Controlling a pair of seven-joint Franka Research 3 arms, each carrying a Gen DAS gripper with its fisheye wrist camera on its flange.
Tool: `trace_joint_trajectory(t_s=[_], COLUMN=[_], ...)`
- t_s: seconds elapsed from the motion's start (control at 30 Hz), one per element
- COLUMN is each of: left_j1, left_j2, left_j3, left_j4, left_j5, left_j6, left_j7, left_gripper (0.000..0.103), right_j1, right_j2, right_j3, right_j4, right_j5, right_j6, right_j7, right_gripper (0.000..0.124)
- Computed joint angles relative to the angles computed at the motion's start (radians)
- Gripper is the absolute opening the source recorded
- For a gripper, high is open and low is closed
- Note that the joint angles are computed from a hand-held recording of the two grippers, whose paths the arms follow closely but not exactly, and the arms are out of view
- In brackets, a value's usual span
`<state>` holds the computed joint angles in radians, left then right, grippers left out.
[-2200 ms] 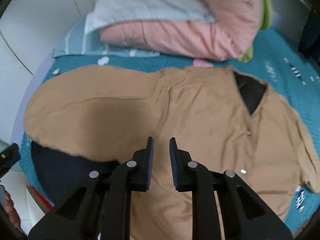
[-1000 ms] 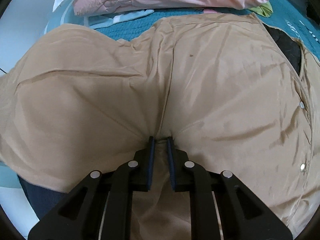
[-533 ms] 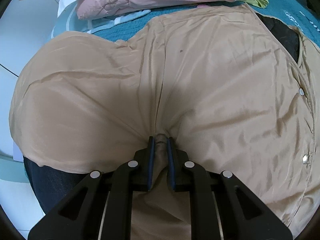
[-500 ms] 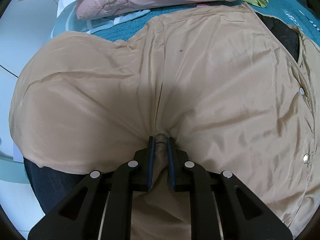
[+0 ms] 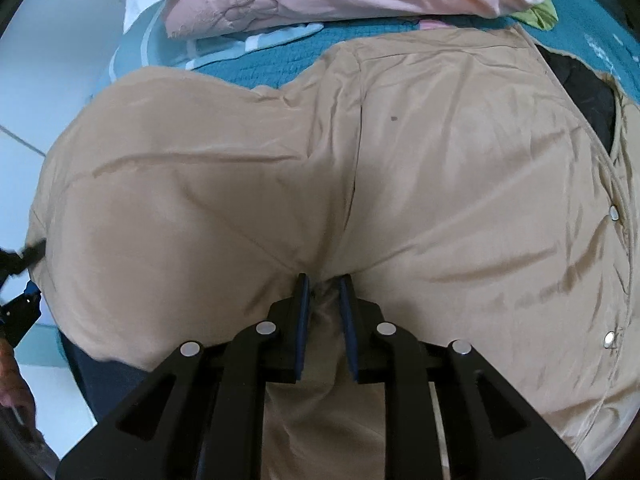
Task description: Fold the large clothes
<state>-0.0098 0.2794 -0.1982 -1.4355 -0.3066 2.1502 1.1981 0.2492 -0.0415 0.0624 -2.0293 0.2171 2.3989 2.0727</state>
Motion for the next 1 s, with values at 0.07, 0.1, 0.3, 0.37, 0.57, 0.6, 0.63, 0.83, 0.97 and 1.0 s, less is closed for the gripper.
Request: trace_joint_trajectory(t_s=[0.07,0.1,0.3,0.37,0.57,0.6,0.63,0.83,0.97,1.0], left_j1=[-0.033,-0.05,-0.062,-0.059,-0.134,-0.143,-0.155,-0.234,-0.288,-0.309], left_j2=[-0.006,-0.02,-0.046,-0.036,-0.044,-0.045,-0.051,-0.04,-0.016,-0.002], left_j3=[0.009,0.012,0.004,-0.008,-0.005,-0.004,-0.005,-0.02,-0.036,-0.043], left_j4=[0.023,0.021,0.054,0.083,0.11,0.112,0.112,0.161,0.206,0.227], left_j5=[0.109,0.166,0.188,0.142,0.298,0.32,0.347,0.469,0.517,0.532], left_j6=[-0.011,0.009,0.04,0.022,0.018,0.013,0.013,-0.016,-0.032,-0.04], left_j7=[0.001,0.01,0.05,0.072,0.035,0.033,0.036,0.013,0.017,0.019], left_gripper=[0.015,0.014,0.015,0.015,0.015,0.015,0.015,0.015,0.015,0.015], right_j1=[0.001,0.003,-0.003,-0.003,-0.005,-0.007,-0.008,-0.025,-0.055,-0.065], right_j2=[-0.021,-0.038,0.052,0.062,0.043,0.024,0.01,-0.136,-0.242,-0.265], right_j3=[-0.004,-0.005,-0.012,-0.01,-0.011,-0.012,-0.013,-0.024,-0.031,-0.033], right_j4=[-0.019,-0.033,0.039,0.015,0.034,0.017,0.007,-0.097,-0.165,-0.18], right_j5=[0.07,0.1,0.18,0.188,0.142,0.16,0.183,0.197,0.172,0.158], right_j6=[0.03,0.057,-0.05,0.004,-0.048,-0.041,-0.033,0.008,0.03,0.032], right_j7=[-0.035,-0.054,-0.11,-0.132,-0.098,-0.099,-0.106,-0.124,-0.134,-0.134], right_gripper=[0.012,0.01,0.009,0.006,0.006,0.006,0.006,0.006,0.006,0.006])
